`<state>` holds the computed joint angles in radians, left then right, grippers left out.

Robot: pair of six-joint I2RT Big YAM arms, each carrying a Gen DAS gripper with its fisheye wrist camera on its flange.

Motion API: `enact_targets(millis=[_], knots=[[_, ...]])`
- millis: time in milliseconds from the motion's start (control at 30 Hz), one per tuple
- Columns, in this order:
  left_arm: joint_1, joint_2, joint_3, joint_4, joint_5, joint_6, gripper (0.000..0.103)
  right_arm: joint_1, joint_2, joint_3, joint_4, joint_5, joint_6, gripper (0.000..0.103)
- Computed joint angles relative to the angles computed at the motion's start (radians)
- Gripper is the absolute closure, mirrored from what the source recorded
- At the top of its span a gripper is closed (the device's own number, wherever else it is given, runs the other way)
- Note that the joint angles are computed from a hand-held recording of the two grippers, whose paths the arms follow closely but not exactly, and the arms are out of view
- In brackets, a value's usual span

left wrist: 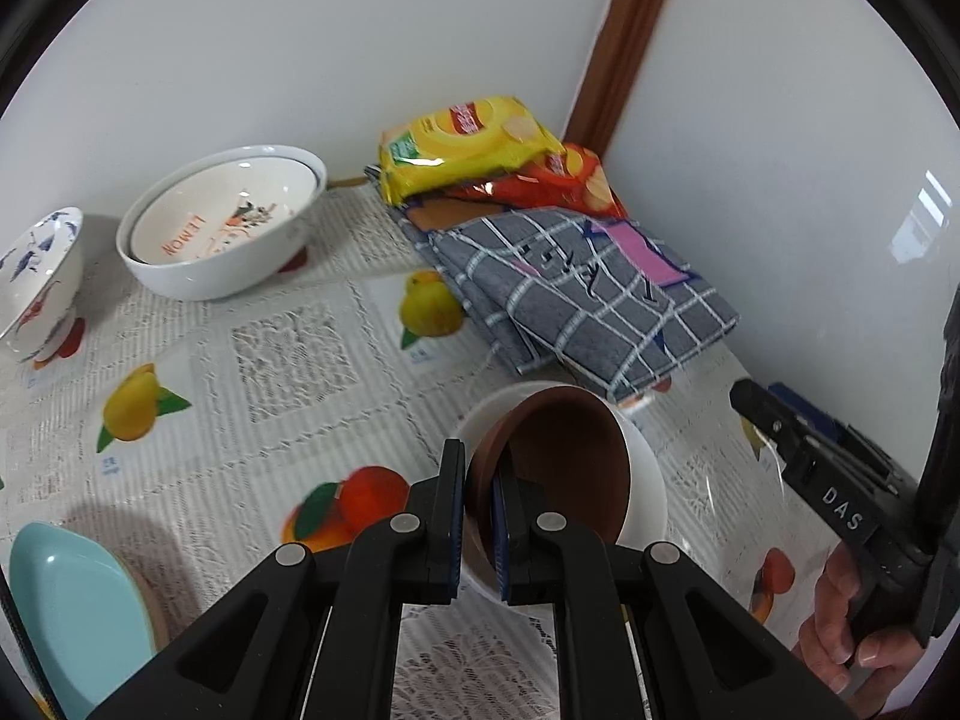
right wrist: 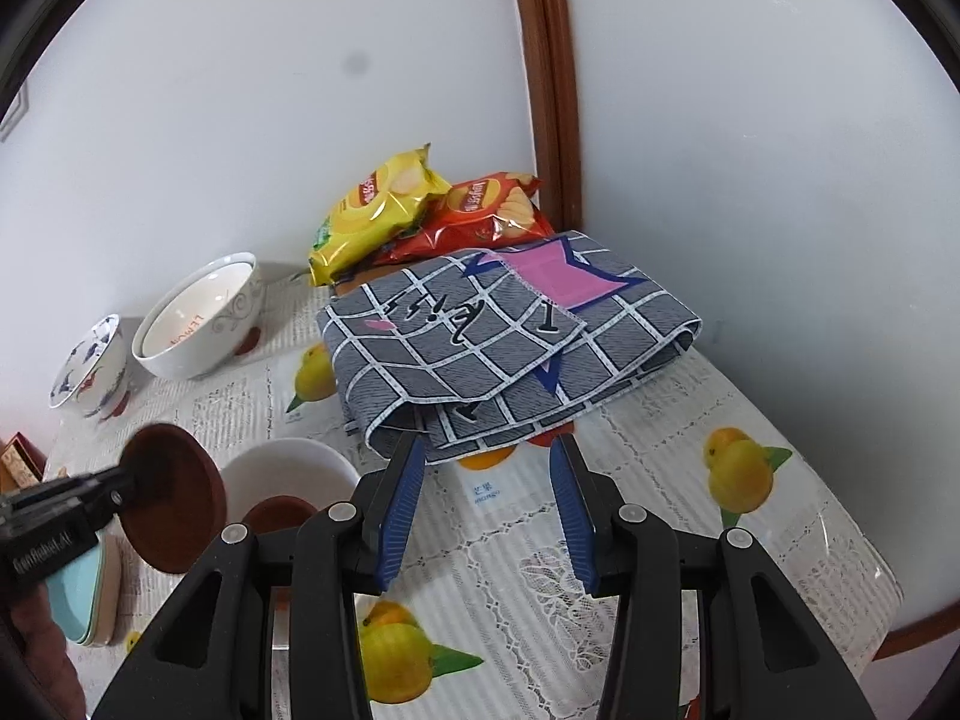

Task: Organize plates and bowls
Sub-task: 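Lower the left gripper's brown bowl into the white bowl onto the other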

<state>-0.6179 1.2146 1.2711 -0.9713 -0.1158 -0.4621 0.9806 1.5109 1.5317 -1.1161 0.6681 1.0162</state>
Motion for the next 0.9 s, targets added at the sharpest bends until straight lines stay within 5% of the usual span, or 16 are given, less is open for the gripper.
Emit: enact_targets(millis=[900], knots=[[-0.009, 0.046, -0.004, -0.012, 0.021, -0.035, 0.095, 0.007, 0.007, 0.0, 0.004, -0.009, -0.022, 0.06]])
